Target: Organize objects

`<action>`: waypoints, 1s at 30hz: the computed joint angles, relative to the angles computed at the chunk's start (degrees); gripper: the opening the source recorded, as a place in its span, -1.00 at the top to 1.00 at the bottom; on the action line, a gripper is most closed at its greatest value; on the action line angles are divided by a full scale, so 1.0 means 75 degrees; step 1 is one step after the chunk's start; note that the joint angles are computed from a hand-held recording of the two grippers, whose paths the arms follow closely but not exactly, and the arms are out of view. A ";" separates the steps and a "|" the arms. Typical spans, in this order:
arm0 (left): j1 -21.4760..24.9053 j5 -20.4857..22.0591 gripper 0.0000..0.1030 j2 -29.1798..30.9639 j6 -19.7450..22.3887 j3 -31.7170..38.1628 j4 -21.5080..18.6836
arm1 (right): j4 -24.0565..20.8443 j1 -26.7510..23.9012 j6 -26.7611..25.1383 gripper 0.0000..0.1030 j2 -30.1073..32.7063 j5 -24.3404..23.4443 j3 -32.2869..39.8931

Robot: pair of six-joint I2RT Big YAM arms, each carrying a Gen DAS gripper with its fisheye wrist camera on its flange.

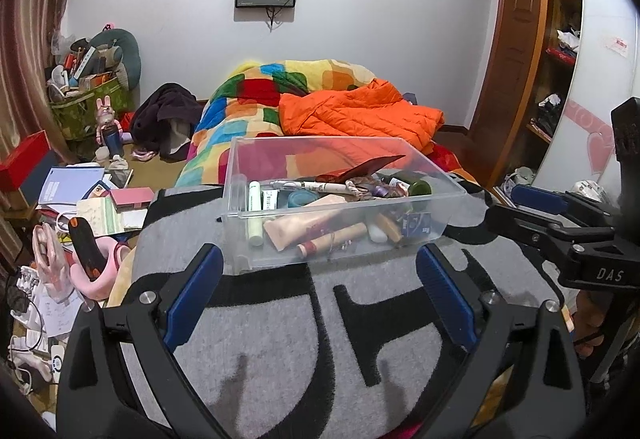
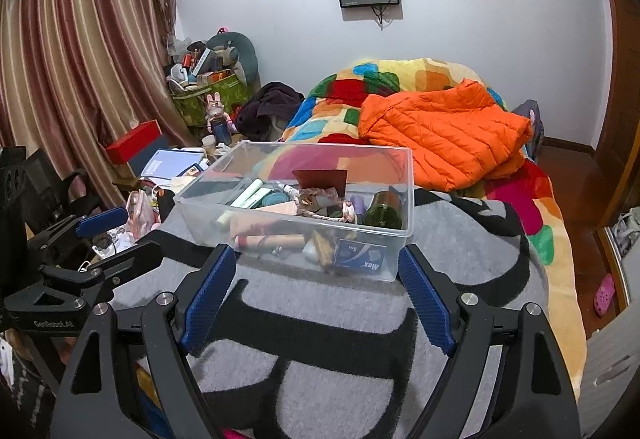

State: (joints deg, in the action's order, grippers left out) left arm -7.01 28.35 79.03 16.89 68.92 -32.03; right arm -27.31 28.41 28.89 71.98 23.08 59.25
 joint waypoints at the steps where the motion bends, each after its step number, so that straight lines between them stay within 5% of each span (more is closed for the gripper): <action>1: -0.0001 -0.0004 -0.91 0.0010 -0.0007 0.0007 -0.0007 | 0.0003 -0.0004 0.0002 -0.58 0.0012 -0.0014 0.0006; 30: -0.0007 -0.0041 -0.91 0.0085 -0.0060 0.0066 -0.0116 | 0.0053 -0.0008 0.0222 -0.58 -0.0052 -0.0123 -0.0169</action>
